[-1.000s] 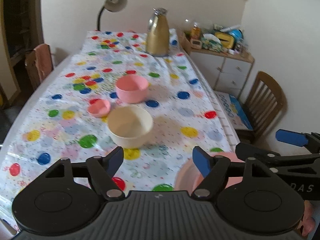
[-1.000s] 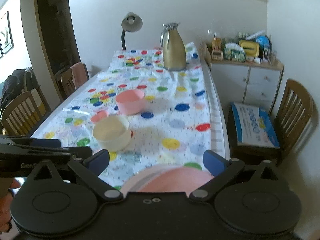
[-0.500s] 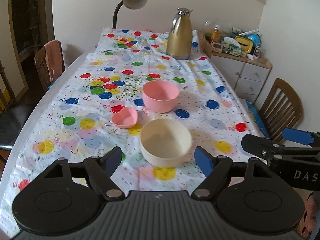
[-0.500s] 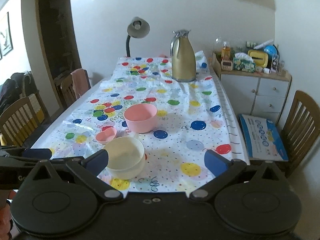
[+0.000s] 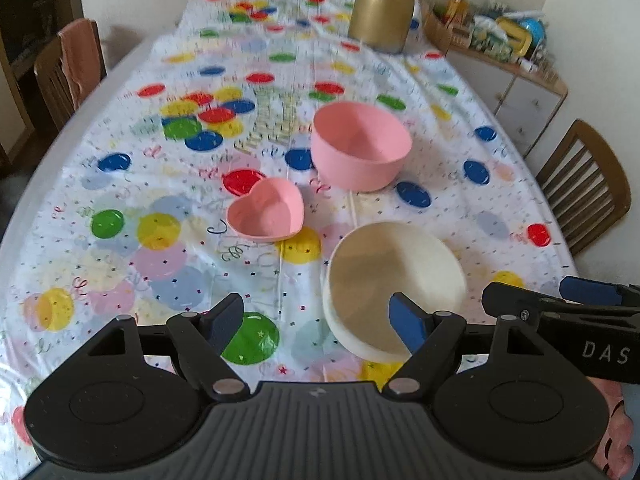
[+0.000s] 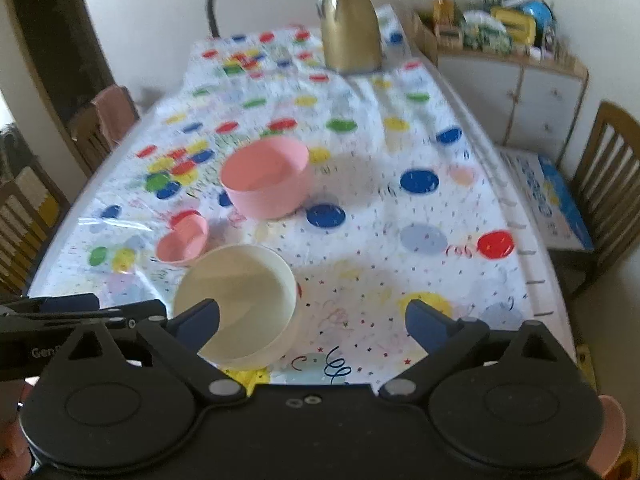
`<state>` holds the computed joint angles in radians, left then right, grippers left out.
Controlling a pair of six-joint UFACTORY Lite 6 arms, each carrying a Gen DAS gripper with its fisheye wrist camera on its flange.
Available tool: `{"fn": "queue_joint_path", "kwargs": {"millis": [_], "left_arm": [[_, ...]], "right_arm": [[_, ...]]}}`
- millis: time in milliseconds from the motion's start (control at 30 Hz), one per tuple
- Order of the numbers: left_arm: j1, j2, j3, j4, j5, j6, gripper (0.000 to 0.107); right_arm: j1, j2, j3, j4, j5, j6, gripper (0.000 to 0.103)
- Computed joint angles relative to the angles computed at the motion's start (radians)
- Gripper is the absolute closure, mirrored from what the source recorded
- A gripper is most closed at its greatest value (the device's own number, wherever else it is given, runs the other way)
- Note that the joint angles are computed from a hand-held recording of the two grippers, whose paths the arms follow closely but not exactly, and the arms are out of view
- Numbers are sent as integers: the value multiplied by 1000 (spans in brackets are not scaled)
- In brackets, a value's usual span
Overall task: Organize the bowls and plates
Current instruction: 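Close both grippers on opposite sides of the cream bowl rim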
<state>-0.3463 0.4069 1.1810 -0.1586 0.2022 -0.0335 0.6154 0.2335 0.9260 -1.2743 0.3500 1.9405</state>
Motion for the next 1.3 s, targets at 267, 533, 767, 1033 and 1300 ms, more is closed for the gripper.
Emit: {"fn": "queue_joint_path", "kwargs": {"millis": [267, 533, 767, 1033, 1300], "left_arm": [[18, 190, 183, -59, 58, 94, 27], [12, 262, 264, -61, 68, 79, 30], [20, 297, 308, -234, 113, 218, 67], [19, 296, 292, -306, 106, 276, 87], [9, 239, 225, -279, 89, 236, 89]], "right_arm": [[-66, 188, 151, 229, -66, -225, 28], [-100, 276, 243, 437, -91, -424, 54], [-108, 314, 291, 581, -100, -563, 75], [-105, 330, 316, 618, -102, -616, 94], [-98, 302, 280, 567, -101, -572, 99]]}}
